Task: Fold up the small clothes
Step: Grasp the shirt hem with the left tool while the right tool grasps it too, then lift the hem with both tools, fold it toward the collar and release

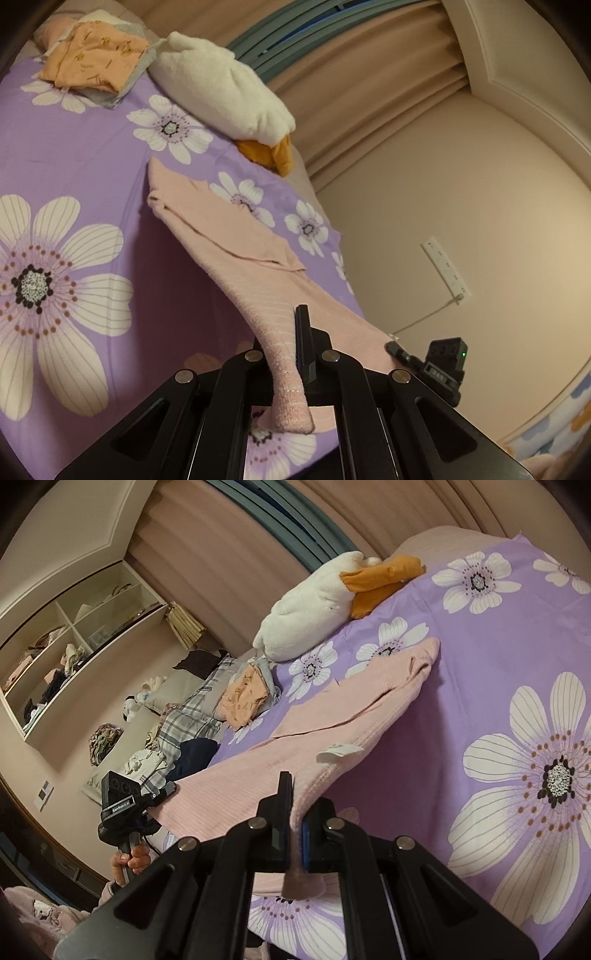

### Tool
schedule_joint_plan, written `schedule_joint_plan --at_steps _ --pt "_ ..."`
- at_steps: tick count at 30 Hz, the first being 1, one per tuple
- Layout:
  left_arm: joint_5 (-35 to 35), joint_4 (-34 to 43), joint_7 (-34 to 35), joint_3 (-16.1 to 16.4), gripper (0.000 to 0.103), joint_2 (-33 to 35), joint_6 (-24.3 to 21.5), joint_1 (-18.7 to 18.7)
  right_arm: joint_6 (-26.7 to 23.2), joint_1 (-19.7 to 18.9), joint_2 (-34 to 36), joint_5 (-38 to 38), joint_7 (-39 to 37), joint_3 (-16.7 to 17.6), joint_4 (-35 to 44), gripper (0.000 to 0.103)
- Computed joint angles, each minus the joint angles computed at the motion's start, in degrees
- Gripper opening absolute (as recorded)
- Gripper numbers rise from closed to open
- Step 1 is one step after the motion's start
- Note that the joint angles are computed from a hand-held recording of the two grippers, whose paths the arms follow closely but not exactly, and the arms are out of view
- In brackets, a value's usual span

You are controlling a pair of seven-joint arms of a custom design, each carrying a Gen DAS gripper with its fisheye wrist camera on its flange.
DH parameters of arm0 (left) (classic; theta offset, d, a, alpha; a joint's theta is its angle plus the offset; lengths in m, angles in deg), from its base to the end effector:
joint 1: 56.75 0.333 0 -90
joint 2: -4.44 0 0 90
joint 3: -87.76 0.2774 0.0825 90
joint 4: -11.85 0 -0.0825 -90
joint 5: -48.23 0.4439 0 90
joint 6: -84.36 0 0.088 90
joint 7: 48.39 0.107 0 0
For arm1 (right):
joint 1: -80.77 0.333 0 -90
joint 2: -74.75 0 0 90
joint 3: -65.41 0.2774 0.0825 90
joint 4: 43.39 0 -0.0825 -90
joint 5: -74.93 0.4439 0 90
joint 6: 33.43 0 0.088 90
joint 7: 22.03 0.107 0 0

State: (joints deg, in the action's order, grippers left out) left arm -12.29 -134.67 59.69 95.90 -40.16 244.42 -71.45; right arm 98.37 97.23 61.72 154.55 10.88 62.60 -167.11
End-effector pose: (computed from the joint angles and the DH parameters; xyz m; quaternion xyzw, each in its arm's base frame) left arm 0.4535 -0.0065 0.5653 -0.6848 0.4436 -0.5771 0.0351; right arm 0.5677 0.1582 0.4903 -0.6861 0.4536 0.0908 0.5614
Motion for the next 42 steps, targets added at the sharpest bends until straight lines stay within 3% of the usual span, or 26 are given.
schedule_joint_plan --at_steps 12,20,31,42 --pt "9.9 -4.2 -9.2 -3.9 0.0 -9.2 -3.0 3.2 -1.9 1.2 -9.3 -3.6 -4.4 -2.4 -5.5 0.005" --pt "14.2 -4.6 -11.2 -3.2 0.0 -12.0 -3.1 1.6 -2.3 3.3 -13.9 -2.7 -9.9 -4.9 -8.0 0.006" --pt "11.1 1.1 -9.6 1.5 0.0 -2.0 -1.4 0.1 -0.6 1.8 -2.4 -0.2 -3.7 -3.0 1.5 0.007" --pt "3.3 12.4 -6.1 2.3 0.0 13.9 -5.8 4.2 2.3 -2.8 15.1 -4.1 7.3 3.0 19.1 0.008"
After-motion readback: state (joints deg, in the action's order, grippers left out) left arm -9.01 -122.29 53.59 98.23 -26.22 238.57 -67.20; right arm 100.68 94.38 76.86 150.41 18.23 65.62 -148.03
